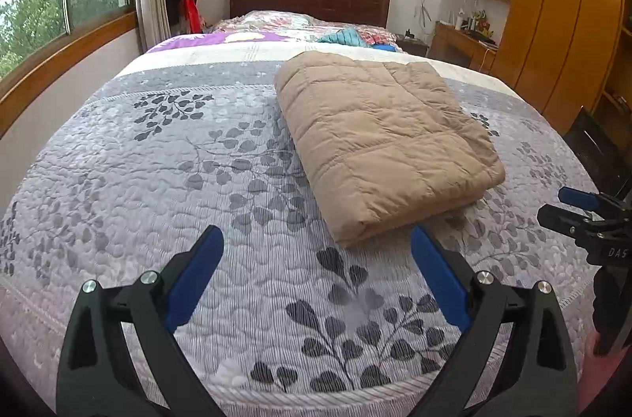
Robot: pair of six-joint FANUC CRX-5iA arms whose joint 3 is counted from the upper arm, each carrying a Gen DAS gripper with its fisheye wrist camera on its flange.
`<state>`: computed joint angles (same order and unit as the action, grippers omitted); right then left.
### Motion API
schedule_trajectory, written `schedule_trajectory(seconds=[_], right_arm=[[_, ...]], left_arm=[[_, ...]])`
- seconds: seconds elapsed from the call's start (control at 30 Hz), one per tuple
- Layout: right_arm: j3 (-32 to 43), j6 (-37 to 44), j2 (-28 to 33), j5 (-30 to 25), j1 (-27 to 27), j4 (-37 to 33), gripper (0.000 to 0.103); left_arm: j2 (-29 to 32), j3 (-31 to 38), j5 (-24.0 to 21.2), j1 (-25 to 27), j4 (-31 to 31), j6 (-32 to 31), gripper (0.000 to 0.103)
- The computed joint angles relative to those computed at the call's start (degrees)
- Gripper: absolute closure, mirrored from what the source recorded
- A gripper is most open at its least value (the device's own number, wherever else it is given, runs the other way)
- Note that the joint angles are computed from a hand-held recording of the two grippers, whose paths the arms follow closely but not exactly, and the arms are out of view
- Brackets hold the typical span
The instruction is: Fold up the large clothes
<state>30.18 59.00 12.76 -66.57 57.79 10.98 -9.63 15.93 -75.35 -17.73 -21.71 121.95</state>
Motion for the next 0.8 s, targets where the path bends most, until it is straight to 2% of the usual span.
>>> schedule_trajectory(seconds=[0.13, 0.4, 0.8], right_arm=[[-1.13, -1.59, -1.1, -0.17, 1.38, 2.55, 0.004], [-2.35, -3.23, -2.35, -0.67, 2.45, 3.41, 0.004], [-3.33, -3.65, -3.06, -0.52, 3.09, 4.63, 0.004]], left_arm=[[-0.07, 1.38, -2.65, -2.76, -3.2, 1.95, 0.008], [0.04, 3.57, -7.23, -6.9, -8.69, 4.25, 0.007], [0.46, 4.45, -9.02, -8.54, -10.21, 4.67, 0.007]])
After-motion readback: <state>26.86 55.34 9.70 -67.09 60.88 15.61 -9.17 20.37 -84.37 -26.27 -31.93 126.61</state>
